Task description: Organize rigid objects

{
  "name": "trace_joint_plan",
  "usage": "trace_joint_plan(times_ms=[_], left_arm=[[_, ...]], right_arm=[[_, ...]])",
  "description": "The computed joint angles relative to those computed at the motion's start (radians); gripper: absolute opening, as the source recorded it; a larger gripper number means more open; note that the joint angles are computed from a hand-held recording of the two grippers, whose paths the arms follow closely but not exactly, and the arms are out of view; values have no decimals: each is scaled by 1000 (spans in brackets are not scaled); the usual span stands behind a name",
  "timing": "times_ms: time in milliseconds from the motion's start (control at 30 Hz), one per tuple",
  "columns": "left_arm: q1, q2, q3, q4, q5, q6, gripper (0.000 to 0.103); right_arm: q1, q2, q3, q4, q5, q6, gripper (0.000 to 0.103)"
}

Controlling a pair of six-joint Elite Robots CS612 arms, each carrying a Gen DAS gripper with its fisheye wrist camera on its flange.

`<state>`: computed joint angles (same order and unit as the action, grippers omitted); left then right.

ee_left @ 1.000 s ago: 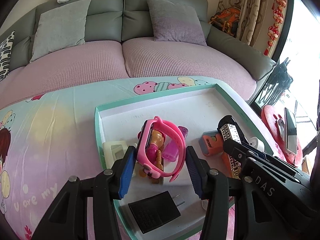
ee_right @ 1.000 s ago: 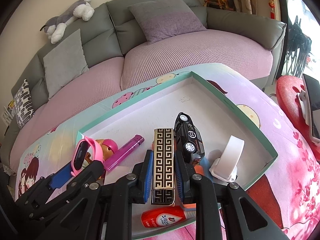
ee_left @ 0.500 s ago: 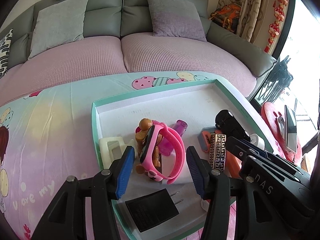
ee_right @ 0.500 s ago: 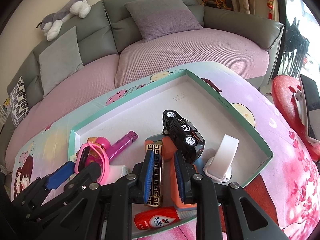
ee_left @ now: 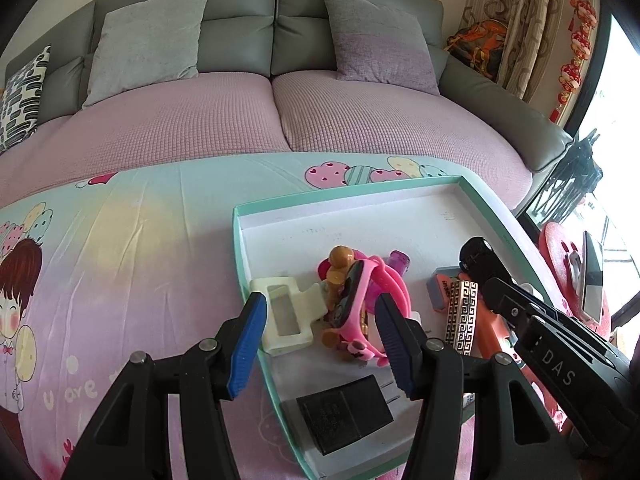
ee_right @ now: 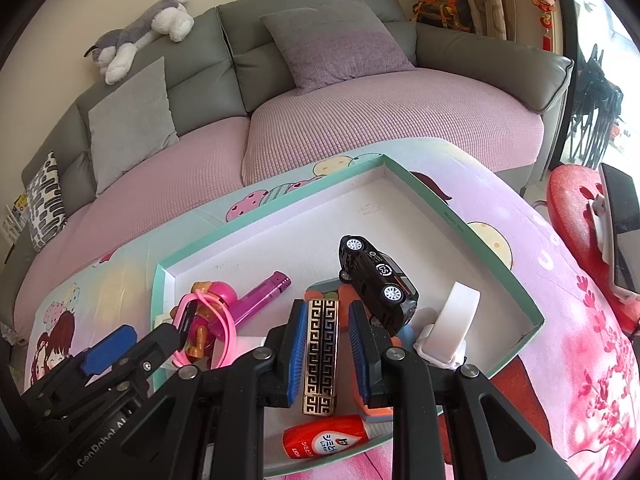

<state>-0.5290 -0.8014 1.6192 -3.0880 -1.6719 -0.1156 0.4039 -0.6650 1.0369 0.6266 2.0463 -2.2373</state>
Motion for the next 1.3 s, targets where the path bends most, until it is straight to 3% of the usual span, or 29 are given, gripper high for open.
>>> trace_joint_plan(times_ms=[267, 367, 467, 867, 967, 1067, 1133, 1300], left_arm=[[17, 5, -9, 21, 88, -81, 66], [21, 8, -14, 40, 120, -108, 71], [22, 12, -20, 66, 159, -128, 88], [28, 19, -22, 87, 200, -190, 92], [29, 20, -23, 84, 203, -195, 102], [30, 21, -22, 76, 209, -204, 102], [32, 22, -23, 72, 213, -216, 102], [36, 25, -23, 70, 227, -246, 102]], right_arm=[[4, 24, -43, 40, 9, -31, 25], [8, 37, -66, 66, 19, -39, 37], [11, 42, -75, 75, 31, -41, 51], [14, 63, -106, 107, 49, -48, 81], [15, 67, -111, 113, 57, -43, 88], [16, 72, -120, 122, 62, -43, 92], [17, 76, -125, 128, 71, -44, 103], [18, 78, -129, 127, 81, -46, 103]])
